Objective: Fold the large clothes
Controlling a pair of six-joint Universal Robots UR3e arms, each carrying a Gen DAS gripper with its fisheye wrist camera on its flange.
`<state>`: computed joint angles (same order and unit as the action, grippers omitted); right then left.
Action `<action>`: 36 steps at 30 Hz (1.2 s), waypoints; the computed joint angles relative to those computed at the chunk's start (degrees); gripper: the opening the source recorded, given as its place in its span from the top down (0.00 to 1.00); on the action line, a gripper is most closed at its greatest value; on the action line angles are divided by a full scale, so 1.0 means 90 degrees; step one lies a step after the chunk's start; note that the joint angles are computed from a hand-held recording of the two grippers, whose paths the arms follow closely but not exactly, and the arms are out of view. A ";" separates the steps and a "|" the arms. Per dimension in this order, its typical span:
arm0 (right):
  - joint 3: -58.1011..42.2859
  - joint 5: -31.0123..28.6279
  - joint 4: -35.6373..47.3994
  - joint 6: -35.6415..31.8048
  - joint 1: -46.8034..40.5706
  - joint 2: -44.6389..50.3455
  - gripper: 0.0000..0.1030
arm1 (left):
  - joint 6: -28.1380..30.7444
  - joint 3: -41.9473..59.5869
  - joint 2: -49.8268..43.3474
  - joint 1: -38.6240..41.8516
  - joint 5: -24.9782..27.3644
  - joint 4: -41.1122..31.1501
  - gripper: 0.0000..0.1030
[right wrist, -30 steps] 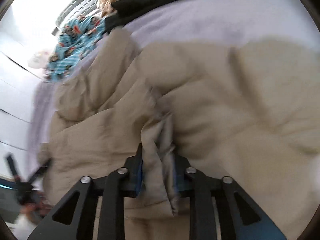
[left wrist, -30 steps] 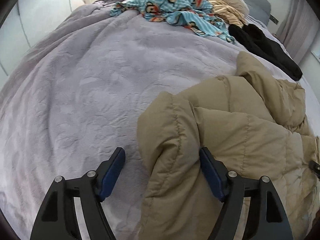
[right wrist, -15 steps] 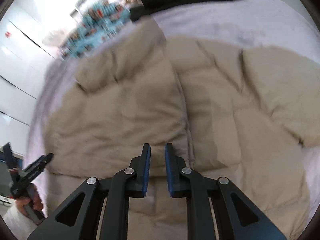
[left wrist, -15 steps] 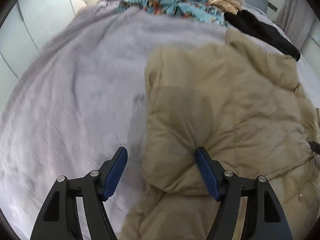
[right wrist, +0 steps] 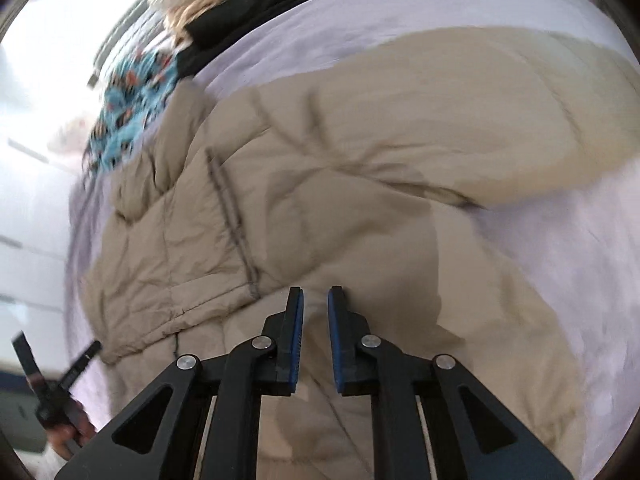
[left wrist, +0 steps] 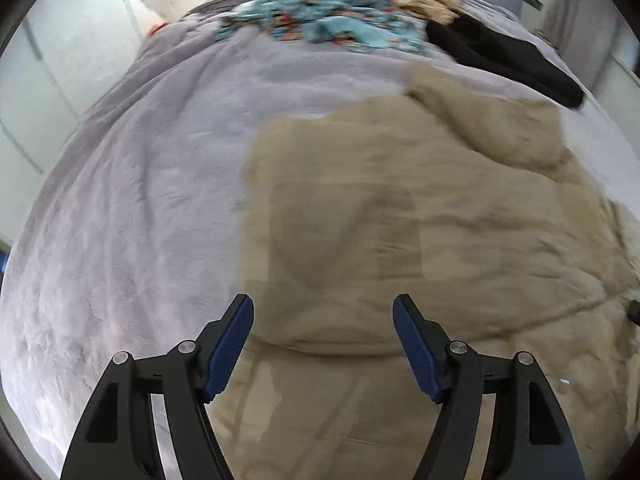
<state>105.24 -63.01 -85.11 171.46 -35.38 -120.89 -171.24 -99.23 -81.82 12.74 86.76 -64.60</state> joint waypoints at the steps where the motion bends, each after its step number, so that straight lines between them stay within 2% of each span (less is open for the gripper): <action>1: -0.0059 0.0150 0.0494 -0.0326 -0.0463 -0.0178 0.86 | -0.0131 0.0122 -0.0064 -0.0245 -0.0001 -0.0106 0.29; 4: -0.0253 0.0311 0.1410 -0.1065 -0.1391 -0.0365 0.85 | -0.0704 0.0631 -0.0488 -0.1247 -0.0040 -0.0302 0.29; 6: -0.0482 0.0357 0.2164 -0.1812 -0.2225 -0.0456 0.80 | -0.1070 0.1099 -0.0928 -0.1908 -0.0017 -0.0296 0.29; 7: -0.0613 0.0367 0.2454 -0.2125 -0.2615 -0.0424 0.71 | -0.1236 0.1385 -0.1185 -0.2251 -0.0019 -0.0303 0.29; 8: -0.0711 0.0365 0.2676 -0.2365 -0.2934 -0.0410 0.59 | -0.1372 0.1702 -0.1447 -0.2537 -0.0027 -0.0373 0.29; 10: -0.0903 0.0368 0.3015 -0.2872 -0.3714 -0.0314 0.44 | -0.1633 0.2191 -0.1842 -0.2949 -0.0093 -0.0468 0.28; 11: -0.0982 0.0358 0.3066 -0.3024 -0.3998 -0.0228 0.43 | -0.1801 0.2421 -0.2042 -0.3145 -0.0118 -0.0464 0.23; 12: -0.1044 0.0338 0.3134 -0.3171 -0.4237 -0.0156 0.43 | -0.1991 0.2647 -0.2187 -0.3337 -0.0093 -0.0511 0.05; 13: -0.1131 0.0329 0.3185 -0.3321 -0.4536 0.0003 0.42 | -0.2112 0.2743 -0.2280 -0.3426 -0.0070 -0.0445 0.00; 16: -0.1339 0.0378 0.3402 -0.3737 -0.5328 0.0398 0.30 | -0.2363 0.3352 -0.2754 -0.3838 0.0101 -0.0454 0.00; 17: -0.1375 0.0424 0.3349 -0.3797 -0.5544 0.0551 0.30 | -0.2416 0.3595 -0.2920 -0.3943 0.0194 -0.0566 0.00; 21: -0.1440 0.0583 0.3019 -0.3713 -0.5987 0.1137 0.30 | -0.2608 0.4363 -0.3482 -0.4228 0.0362 -0.0863 0.00; 23: -0.1479 0.0847 0.2997 -0.3653 -0.6190 0.1578 0.09 | -0.2670 0.4678 -0.3690 -0.4345 0.0460 -0.0992 0.00; 29: -0.1324 0.1643 0.2218 -0.2975 -0.6198 0.2347 0.08 | -0.2782 0.5583 -0.4279 -0.4552 0.0603 -0.1457 0.00; 34: -0.1306 0.1983 0.1238 -0.2389 -0.5834 0.2780 0.08 | -0.2963 0.6377 -0.4760 -0.4641 0.0655 -0.1969 0.00; 36: -0.1451 0.2098 0.1112 -0.2246 -0.5769 0.3020 0.08 | -0.3106 0.6578 -0.4897 -0.4643 0.0707 -0.2077 0.00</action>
<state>92.19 -44.13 -75.11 151.24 -87.31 -93.71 -199.19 -40.03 -125.90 -29.05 93.13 -83.28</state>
